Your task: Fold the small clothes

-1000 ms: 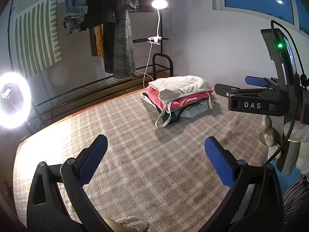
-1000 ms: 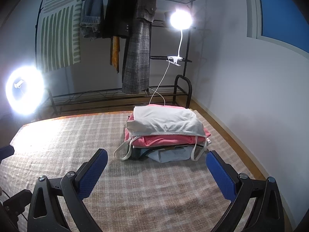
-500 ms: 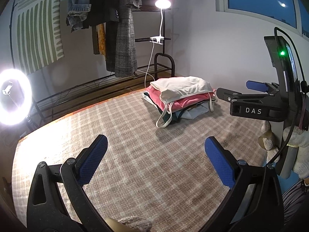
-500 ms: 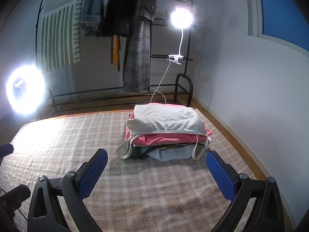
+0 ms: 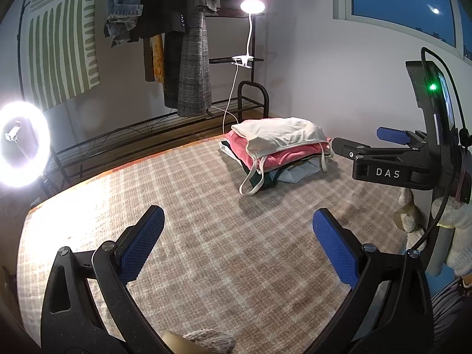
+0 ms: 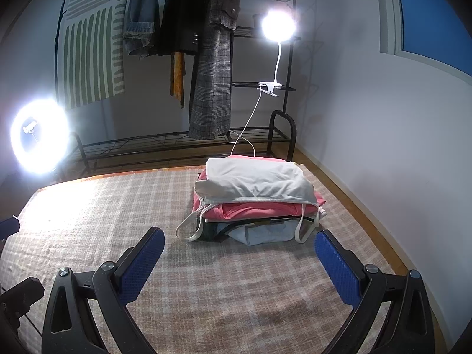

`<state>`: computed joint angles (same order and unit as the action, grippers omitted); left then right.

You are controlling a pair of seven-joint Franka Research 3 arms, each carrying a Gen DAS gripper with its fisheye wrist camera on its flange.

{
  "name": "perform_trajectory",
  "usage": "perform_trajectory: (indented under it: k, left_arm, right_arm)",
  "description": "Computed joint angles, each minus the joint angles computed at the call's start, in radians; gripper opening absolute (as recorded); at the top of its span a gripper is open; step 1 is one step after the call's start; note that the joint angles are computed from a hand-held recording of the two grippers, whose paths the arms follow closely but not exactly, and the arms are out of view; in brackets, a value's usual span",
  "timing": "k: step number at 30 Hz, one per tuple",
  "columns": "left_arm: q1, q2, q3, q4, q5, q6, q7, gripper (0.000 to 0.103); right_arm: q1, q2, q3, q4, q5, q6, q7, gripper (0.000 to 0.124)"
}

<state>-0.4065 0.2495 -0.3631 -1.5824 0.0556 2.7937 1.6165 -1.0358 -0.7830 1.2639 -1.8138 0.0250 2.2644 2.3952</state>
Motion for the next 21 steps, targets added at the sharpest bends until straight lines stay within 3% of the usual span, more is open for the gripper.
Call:
perform_trajectory:
  k: [17,21]
  left_arm:
    - [-0.024,-0.011,0.010,0.002,0.059,-0.029,-0.074,0.102]
    - [-0.056,-0.025,0.048,-0.022,0.154,0.005,-0.147,0.102]
  right_arm:
    - [0.001,-0.001,-0.002,-0.002,0.005,0.005,-0.008,0.103]
    - [0.006,0.004,-0.001,-0.005,0.003,0.008,-0.011,0.103]
